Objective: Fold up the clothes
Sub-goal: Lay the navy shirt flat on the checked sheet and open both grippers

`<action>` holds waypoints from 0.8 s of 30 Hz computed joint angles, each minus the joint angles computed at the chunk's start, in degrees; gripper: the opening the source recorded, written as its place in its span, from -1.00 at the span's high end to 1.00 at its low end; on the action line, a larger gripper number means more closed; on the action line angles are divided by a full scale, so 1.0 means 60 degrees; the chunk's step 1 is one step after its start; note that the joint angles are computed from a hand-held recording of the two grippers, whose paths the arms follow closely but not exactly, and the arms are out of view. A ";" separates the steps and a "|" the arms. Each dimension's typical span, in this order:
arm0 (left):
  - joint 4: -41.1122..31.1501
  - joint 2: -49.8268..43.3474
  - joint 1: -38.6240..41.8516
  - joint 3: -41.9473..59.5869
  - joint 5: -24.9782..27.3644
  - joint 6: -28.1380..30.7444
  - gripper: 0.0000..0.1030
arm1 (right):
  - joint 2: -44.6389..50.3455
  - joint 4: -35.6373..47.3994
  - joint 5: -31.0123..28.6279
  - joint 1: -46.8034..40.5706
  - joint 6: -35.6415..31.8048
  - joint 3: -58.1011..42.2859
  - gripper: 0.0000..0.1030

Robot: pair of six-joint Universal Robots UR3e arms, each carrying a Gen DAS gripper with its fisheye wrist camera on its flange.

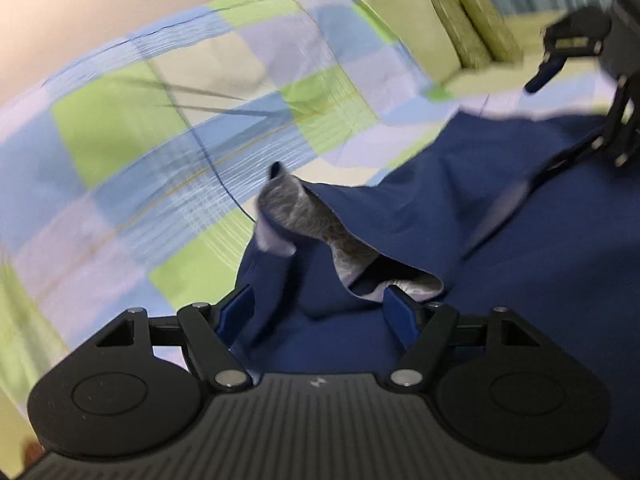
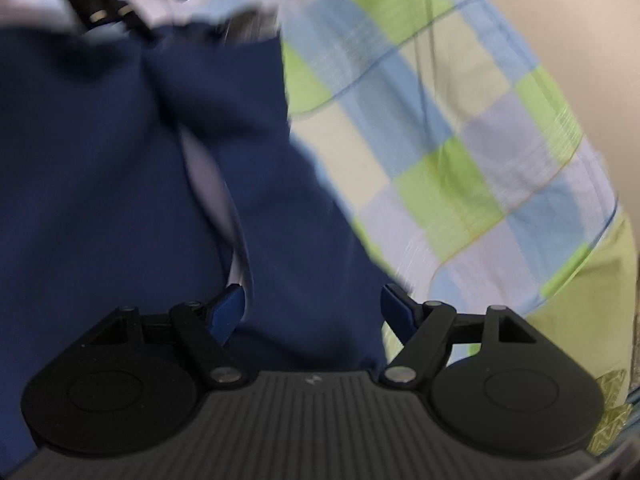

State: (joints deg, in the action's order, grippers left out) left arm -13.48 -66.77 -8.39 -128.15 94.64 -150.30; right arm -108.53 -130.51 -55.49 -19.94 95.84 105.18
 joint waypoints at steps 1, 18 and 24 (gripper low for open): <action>0.0475 -0.0650 -0.0141 0.0170 0.0229 0.0103 -0.41 | 0.0309 -0.0117 0.0140 -0.0045 -0.0116 -0.0053 -0.40; -0.0225 -0.3066 0.1550 0.2987 -0.0651 -0.2717 0.46 | 0.0839 0.3373 0.2588 -0.2075 -0.3233 -0.1388 -0.35; -0.0504 -0.2433 0.1775 0.2633 -0.0879 -0.2581 0.28 | 0.1955 0.1150 0.1812 -0.0655 -0.2861 -0.1798 0.90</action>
State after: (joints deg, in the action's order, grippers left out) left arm -16.51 -81.37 2.26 -112.35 89.36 -165.79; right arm -96.80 -123.60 -44.62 -23.88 78.67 94.39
